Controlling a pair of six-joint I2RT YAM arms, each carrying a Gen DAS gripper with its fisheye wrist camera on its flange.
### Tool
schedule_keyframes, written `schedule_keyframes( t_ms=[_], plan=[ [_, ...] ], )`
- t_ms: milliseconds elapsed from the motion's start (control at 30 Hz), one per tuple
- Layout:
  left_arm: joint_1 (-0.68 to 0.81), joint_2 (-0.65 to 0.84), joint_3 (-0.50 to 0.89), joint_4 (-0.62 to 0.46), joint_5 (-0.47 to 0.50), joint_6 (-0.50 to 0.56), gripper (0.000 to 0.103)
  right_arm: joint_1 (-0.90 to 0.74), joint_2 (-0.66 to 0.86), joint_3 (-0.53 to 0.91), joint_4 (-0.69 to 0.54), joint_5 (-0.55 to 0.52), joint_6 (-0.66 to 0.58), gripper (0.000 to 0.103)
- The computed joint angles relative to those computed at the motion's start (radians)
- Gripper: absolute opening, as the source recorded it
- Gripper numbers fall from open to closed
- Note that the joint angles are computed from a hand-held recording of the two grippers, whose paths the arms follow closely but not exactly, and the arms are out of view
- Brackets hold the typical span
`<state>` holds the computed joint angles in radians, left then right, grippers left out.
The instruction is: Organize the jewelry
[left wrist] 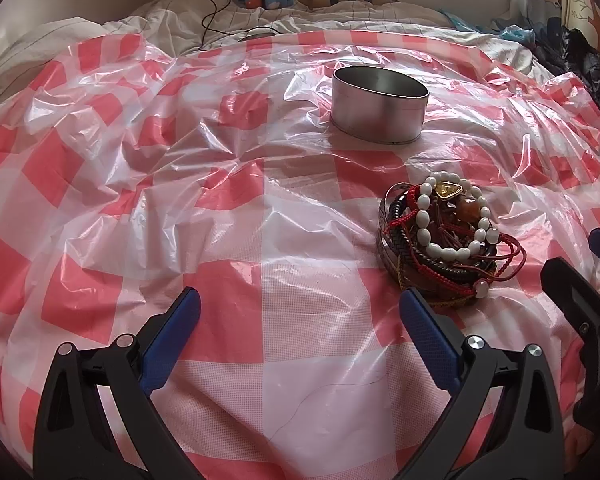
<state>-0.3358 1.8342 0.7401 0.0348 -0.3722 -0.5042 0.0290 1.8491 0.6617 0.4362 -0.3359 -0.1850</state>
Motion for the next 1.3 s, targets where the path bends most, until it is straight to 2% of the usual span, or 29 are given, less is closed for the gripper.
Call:
schedule_keyframes(
  t_ms=[100, 1000, 1167, 1300],
  plan=[
    [-0.001, 0.001, 0.0, 0.0, 0.0, 0.0, 0.096, -0.006, -0.01, 0.013, -0.029, -0.003, -0.015, 0.096],
    [-0.011, 0.009, 0.005, 0.004, -0.004, -0.008, 0.096, -0.007, -0.003, 0.001, -0.008, -0.007, -0.02, 0.096],
    [-0.012, 0.006, 0.007, 0.001, -0.004, -0.005, 0.096, 0.001, -0.013, 0.007, -0.037, -0.016, -0.017, 0.096],
    [-0.012, 0.005, 0.008, 0.002, 0.0, -0.002, 0.096, -0.008, -0.017, 0.031, -0.106, -0.037, -0.013, 0.096]
  ],
)
